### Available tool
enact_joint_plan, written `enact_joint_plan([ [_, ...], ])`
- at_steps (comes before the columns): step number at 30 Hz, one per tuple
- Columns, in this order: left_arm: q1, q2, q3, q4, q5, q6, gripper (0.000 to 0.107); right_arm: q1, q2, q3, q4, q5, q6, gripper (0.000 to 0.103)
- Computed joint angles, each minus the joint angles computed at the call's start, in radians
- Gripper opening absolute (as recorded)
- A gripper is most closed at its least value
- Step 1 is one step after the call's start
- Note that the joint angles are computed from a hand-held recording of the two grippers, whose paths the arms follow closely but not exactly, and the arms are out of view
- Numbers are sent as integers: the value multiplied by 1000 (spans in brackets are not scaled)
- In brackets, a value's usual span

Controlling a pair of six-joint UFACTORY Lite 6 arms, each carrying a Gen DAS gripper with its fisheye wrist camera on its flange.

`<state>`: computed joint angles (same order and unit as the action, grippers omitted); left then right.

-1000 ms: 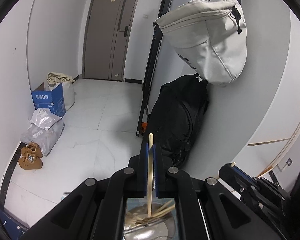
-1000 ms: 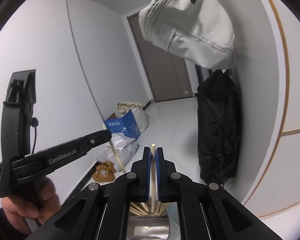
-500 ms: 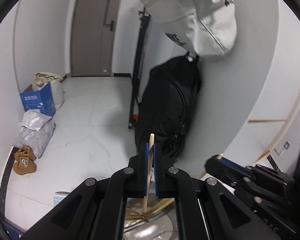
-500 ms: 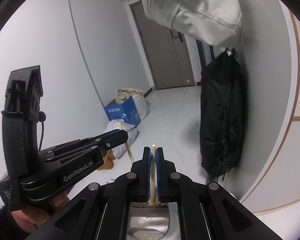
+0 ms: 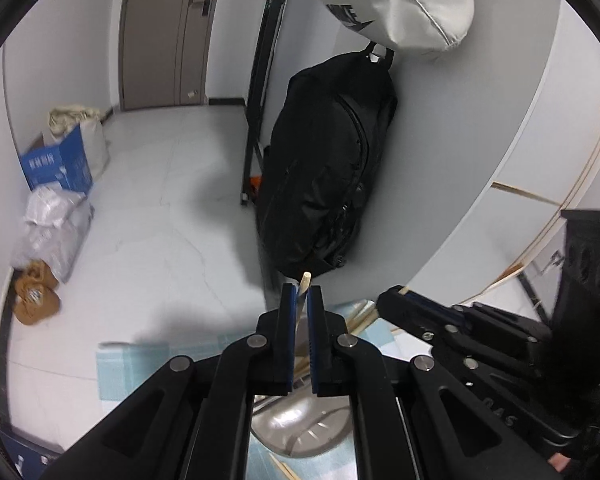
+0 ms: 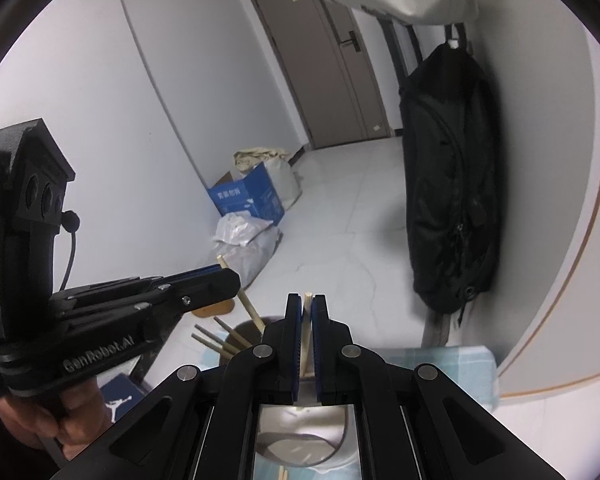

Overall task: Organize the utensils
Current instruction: 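Open both grippers over the holder to drop the chopsticks in, then lower the right gripper onto the last chopsticks on the cloth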

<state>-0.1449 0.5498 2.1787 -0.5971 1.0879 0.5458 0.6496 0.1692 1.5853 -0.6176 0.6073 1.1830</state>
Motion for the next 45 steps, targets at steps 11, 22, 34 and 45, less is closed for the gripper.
enact_joint_plan([
  [11, 90, 74, 195, -82, 151, -108, 20, 67, -104, -99, -160, 5, 158, 48],
  [22, 102, -236, -187, -61, -31, -32, 56, 239, -256, -214, -354, 179, 395, 69],
  [34, 146, -492, -501, -65, -149, 80, 72, 436, -242, -197, -448, 363, 505, 82],
  [45, 185, -683, -779, -98, -264, 184, 81, 554, -233, -253, -487, 439, 605, 85],
])
